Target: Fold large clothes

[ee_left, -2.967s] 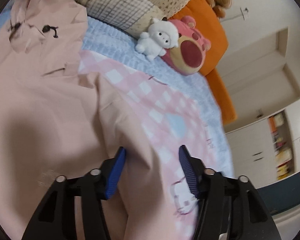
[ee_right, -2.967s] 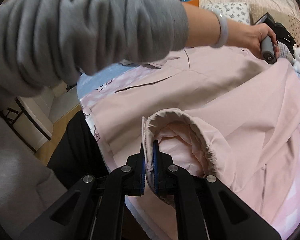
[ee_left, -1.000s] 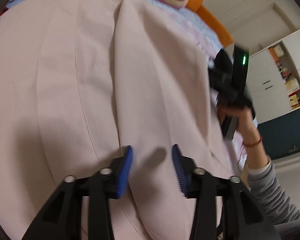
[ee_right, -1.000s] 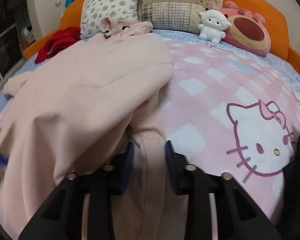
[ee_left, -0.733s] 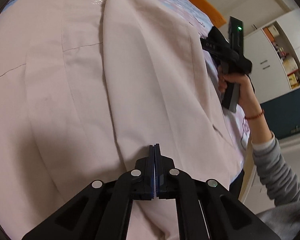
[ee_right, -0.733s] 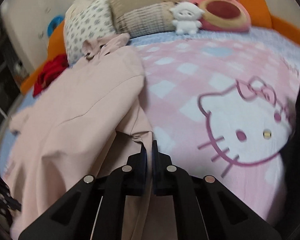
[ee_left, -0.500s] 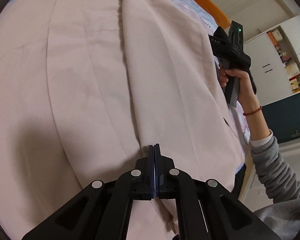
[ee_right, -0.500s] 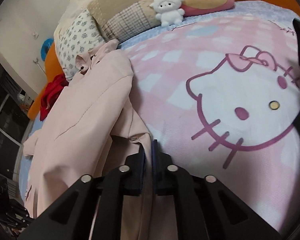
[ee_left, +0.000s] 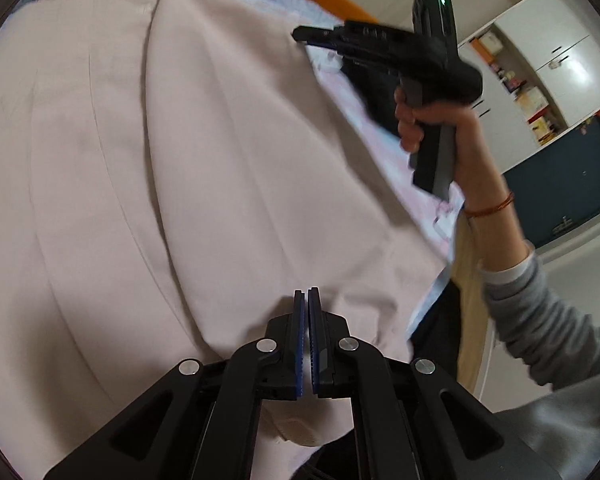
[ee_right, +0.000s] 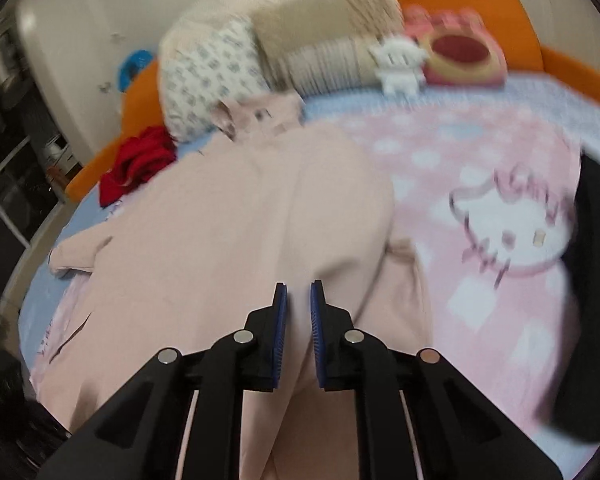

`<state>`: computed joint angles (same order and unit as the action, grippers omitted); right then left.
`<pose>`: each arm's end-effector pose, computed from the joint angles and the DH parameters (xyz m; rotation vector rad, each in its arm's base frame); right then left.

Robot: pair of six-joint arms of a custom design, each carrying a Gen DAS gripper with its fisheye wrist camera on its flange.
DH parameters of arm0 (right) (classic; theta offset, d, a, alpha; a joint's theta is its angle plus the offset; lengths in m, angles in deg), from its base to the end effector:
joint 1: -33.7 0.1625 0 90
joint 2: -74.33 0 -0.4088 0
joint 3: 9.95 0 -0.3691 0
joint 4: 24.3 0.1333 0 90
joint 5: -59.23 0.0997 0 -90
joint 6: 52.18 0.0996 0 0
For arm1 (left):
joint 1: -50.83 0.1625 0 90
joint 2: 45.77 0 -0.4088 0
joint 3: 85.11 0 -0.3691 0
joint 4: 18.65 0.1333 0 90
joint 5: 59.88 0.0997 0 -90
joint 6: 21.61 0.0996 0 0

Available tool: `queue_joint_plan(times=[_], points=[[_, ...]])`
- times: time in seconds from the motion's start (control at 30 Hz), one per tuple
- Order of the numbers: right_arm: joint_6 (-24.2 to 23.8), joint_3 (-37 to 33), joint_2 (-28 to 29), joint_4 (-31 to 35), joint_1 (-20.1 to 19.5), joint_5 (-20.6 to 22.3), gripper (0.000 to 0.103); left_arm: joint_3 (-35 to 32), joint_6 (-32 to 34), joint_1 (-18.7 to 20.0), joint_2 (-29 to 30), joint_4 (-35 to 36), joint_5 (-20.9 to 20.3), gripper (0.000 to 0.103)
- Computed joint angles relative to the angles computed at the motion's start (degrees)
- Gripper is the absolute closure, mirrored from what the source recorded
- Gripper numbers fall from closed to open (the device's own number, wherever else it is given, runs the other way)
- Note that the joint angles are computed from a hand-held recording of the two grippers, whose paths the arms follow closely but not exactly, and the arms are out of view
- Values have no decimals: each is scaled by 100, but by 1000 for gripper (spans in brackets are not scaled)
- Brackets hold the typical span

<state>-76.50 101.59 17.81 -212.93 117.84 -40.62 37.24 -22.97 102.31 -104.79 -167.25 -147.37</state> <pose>0.0567 -0.5858 0.1988 0.3315 -2.6040 0.9545 -0.1833 -0.4513 0.0758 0.9811 2.9099 0.0963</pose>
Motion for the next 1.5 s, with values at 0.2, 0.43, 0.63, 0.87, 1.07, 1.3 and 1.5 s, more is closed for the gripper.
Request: queue_joint_plan(times=[0.2,0.43,0.63,0.87,1.07,1.3,1.5], points=[[334,-138,341,41,82,-1079,88,168,-202,412,-231,-217,-316,79],[219,1126,-515,-134,511,93,74,314,-503,1096,-1983,-185,605,37],[190,1828,-472,662,794,870,74,-890,-974,2518,-2608,7,1547,26],[535,1848,279,615,782,293,74,-2504,-1178,3910,-2043,-654,1390,26],[724,1965,102,348,1070,156,70,-3833,-1876,4509,-1285,-198,1611,26],[502,1817,274,216,1492,222,52,-4570,-1729,4854,-845,-487,1052,26],[454,1655,558,288,1525,404,52,-5035,-1835,5021,-525,-706,721,82]])
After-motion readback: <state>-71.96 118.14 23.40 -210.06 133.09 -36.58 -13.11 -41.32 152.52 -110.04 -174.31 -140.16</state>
